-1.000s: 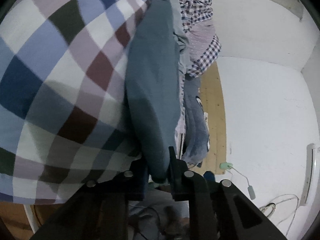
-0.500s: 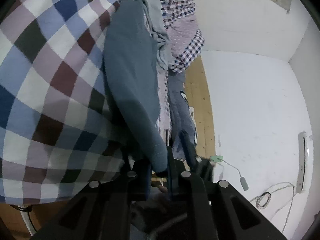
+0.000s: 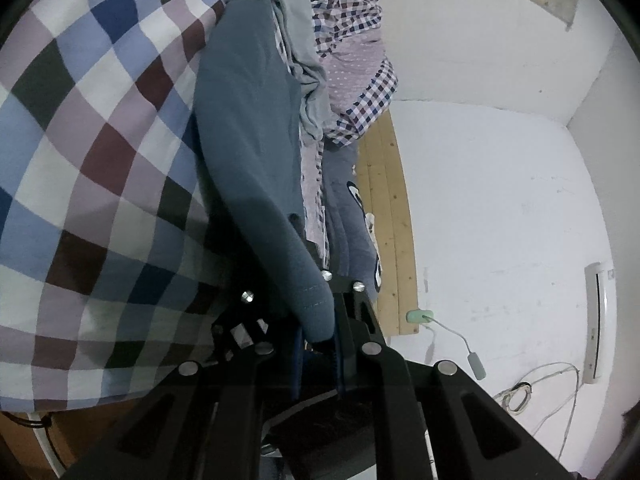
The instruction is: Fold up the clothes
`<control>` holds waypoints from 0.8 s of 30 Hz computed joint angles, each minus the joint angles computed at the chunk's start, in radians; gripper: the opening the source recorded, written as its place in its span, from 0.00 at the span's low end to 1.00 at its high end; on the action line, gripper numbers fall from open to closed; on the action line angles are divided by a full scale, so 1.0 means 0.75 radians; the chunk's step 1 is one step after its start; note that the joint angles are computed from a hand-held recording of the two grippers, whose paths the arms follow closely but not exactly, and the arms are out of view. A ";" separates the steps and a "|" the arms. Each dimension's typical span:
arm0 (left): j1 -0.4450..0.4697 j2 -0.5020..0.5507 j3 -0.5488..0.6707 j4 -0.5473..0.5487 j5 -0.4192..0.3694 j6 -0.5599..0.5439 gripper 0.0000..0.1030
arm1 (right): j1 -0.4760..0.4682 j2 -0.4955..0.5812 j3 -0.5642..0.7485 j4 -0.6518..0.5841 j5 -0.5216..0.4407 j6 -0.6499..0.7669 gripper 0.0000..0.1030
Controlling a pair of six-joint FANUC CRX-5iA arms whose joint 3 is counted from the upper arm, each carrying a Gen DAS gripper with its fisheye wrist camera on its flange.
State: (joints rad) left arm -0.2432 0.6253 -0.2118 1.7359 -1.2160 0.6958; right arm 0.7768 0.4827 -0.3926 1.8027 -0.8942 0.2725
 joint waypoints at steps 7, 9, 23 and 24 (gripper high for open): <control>0.035 -0.066 -0.059 -0.032 0.004 -0.086 0.28 | -0.036 -0.039 0.013 -0.047 0.136 -0.051 0.08; 0.034 -0.094 -0.067 -0.055 0.064 -0.119 0.49 | -0.049 -0.052 0.015 -0.058 0.184 -0.063 0.08; 0.068 -0.117 -0.029 -0.058 0.283 -0.051 0.80 | -0.145 -0.249 -0.070 -0.044 0.430 -0.340 0.07; 0.073 -0.110 -0.016 -0.061 0.287 -0.053 0.81 | -0.158 -0.258 -0.069 -0.042 0.449 -0.348 0.08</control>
State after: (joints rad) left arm -0.1886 0.5429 -0.2235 1.6900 -1.0010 0.6561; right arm 0.6581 0.2891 -0.4446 1.7713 -0.5571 0.0118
